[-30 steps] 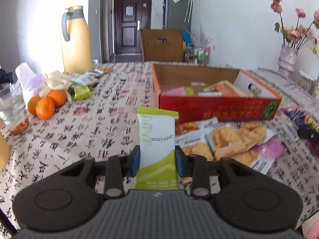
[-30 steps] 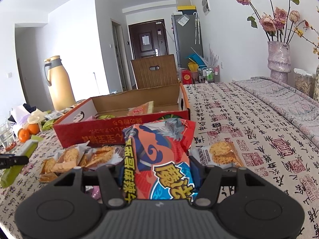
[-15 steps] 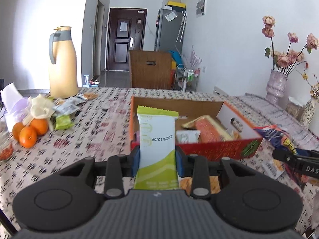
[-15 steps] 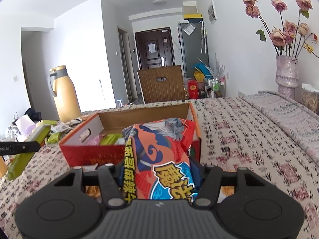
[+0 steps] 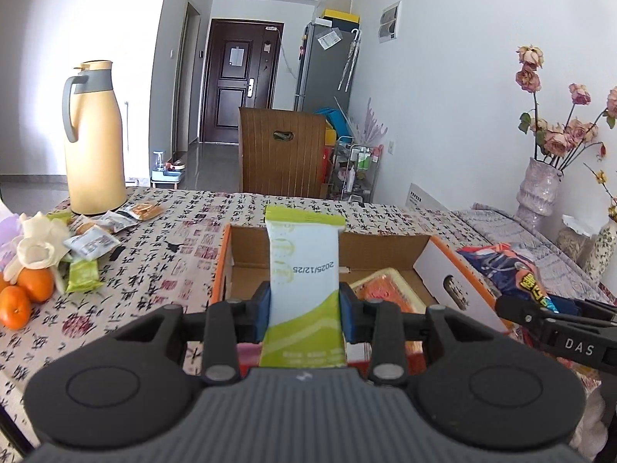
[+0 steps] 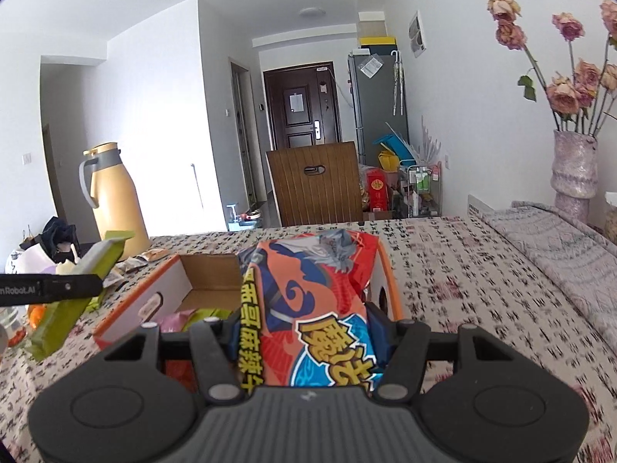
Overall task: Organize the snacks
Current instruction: 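Carry both snacks into the box and open both tools to release them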
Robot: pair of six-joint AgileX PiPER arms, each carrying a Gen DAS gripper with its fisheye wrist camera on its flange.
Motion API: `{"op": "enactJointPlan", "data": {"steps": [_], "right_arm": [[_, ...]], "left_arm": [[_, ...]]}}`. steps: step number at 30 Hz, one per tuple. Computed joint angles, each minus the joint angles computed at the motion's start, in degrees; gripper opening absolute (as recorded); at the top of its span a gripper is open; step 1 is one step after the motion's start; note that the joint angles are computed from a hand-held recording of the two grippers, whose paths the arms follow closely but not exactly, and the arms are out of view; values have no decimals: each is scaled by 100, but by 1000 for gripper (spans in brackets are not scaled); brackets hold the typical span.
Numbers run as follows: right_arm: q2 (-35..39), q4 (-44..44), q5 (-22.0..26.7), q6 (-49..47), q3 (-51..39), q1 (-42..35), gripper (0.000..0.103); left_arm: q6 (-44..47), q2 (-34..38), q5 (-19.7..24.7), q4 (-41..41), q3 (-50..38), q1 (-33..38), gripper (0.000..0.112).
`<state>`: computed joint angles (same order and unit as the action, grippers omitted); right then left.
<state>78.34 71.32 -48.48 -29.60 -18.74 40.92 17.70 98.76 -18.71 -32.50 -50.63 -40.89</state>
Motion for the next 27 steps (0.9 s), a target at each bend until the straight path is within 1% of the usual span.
{"op": "enactJointPlan", "data": {"steps": [4, 8, 11, 14, 19, 22, 27], "right_arm": [[371, -684, 526, 96, -393, -760, 59], [842, -1310, 886, 371, -791, -1363, 59], [1166, -1741, 1037, 676, -1034, -1726, 59], [1496, -2191, 1038, 1112, -1190, -2003, 59], [1918, -2743, 744, 1704, -1191, -2213, 59], [2090, -2904, 718, 1835, -1240, -2283, 59], [2221, -2927, 786, 1798, -1316, -2303, 59]], "left_arm": [[405, 403, 201, -365, -546, 57, 36], [1124, 839, 371, -1068, -1114, 85, 36], [1382, 1174, 500, -1407, -1500, 139, 36], [1803, 1503, 543, -1964, -1860, 167, 36], [1561, 1833, 308, -1879, -2035, 169, 36], [1368, 1973, 137, -1701, -2047, 137, 36], [800, 2094, 299, -1088, -2087, 239, 36]]}}
